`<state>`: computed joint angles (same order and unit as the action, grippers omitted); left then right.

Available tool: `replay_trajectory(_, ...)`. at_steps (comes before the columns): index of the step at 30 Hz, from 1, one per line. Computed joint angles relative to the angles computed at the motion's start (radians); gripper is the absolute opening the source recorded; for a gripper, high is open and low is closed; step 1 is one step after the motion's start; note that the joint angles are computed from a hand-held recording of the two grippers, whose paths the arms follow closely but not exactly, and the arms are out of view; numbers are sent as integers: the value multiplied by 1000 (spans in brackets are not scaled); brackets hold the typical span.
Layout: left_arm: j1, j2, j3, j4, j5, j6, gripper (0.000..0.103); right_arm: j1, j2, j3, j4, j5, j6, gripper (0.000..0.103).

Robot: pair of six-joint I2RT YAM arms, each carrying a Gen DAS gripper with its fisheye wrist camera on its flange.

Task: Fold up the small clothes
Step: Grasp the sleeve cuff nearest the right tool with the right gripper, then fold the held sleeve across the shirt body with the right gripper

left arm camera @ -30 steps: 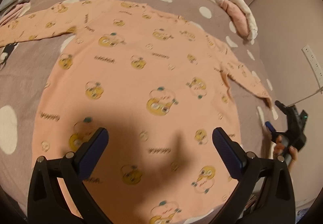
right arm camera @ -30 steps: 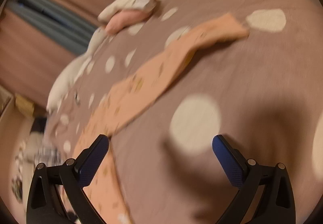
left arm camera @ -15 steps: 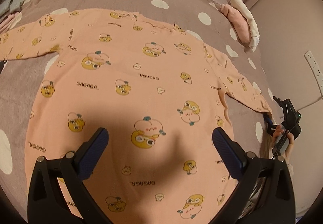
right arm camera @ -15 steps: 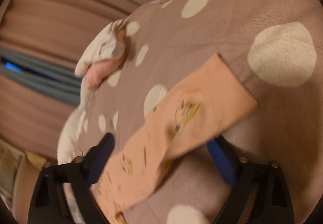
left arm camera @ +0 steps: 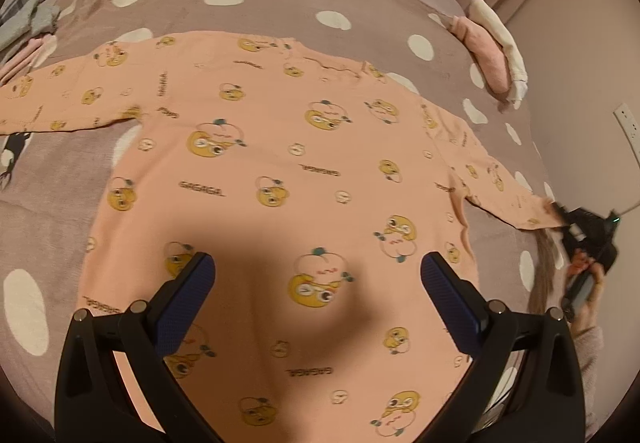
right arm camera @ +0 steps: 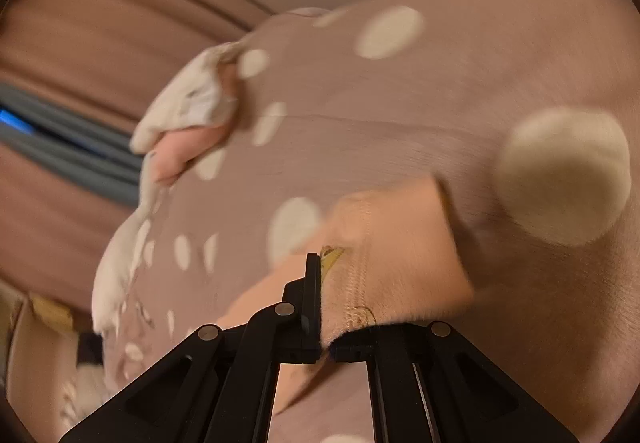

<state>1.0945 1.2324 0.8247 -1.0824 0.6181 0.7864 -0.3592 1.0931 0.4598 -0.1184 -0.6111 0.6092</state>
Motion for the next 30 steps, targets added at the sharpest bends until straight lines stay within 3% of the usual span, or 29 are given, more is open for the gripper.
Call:
replay_trajectory(6,99,81,61,-43,15,83,103,320,-103,223,-218,189,-34,5)
replay_trajectory(12,214,200,153,-71,28,151,103,734,29,492,-288,477,-3,5)
replay_trajectory(21,351,406,323,-60,26,164,103,1308,547,996,-428,943,-145,5)
replay_trajectory(30,405,534,437,-42,8,129,103,1550,1078,1378,-557,1125,-279,5)
